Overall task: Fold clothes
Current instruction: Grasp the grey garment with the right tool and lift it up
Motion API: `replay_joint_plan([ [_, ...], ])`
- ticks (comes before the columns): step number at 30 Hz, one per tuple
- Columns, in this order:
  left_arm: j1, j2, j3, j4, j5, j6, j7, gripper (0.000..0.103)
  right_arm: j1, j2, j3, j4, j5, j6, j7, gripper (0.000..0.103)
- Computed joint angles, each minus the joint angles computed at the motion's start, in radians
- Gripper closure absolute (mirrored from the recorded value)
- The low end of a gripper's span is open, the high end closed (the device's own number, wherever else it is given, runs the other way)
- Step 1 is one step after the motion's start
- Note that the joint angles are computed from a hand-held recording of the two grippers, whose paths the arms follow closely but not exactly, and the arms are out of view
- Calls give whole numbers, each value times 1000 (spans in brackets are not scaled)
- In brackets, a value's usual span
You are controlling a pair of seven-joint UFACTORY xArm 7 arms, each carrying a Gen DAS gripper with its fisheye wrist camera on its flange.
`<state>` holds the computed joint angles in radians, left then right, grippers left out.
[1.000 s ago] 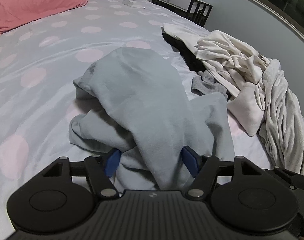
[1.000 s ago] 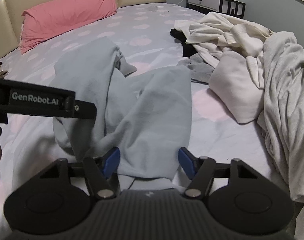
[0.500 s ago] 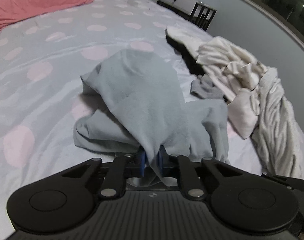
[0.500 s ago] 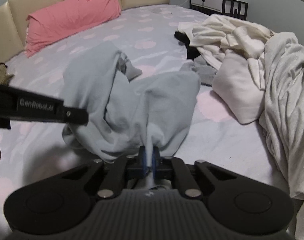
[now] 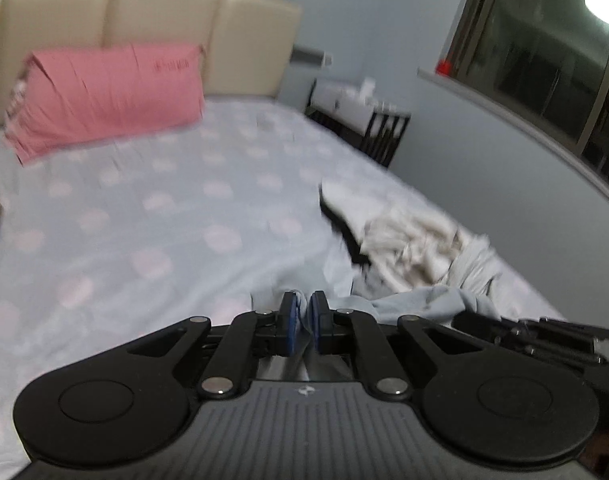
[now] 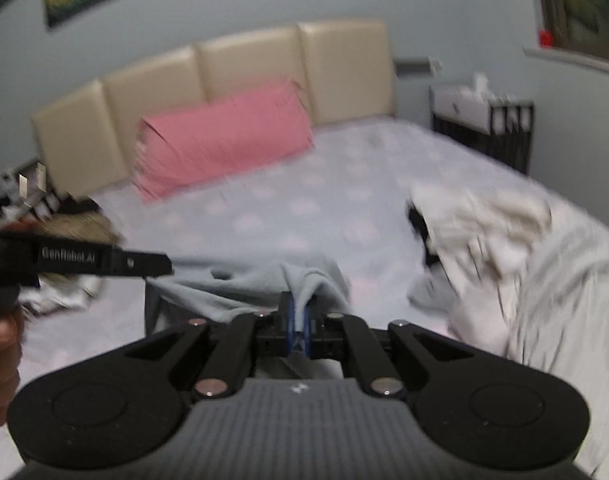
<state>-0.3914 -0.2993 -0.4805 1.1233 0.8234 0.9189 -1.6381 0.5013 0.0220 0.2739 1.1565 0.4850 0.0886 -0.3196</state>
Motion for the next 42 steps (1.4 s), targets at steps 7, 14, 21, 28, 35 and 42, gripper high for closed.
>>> replay_joint_plan([
  [7,16,-107,-175,203,27,401,116,103,96,-136,-25,72,279,67,-239,98],
  [14,113,-130,-359,379,-7,607,233,103,189,-220,-43,126,236,133,-220,98],
  [21,261,-87,-602,438,7,609,263,36,240,-258,-31,215,114,181,-176,98],
  [28,400,-125,-697,463,-39,536,267,46,263,-273,-23,301,63,257,-170,100],
  [35,445,-249,-643,492,-118,554,349,98,300,-266,-27,358,123,280,-229,100],
  [42,603,-376,-633,717,-114,667,569,98,354,-227,-38,509,266,259,-367,101],
])
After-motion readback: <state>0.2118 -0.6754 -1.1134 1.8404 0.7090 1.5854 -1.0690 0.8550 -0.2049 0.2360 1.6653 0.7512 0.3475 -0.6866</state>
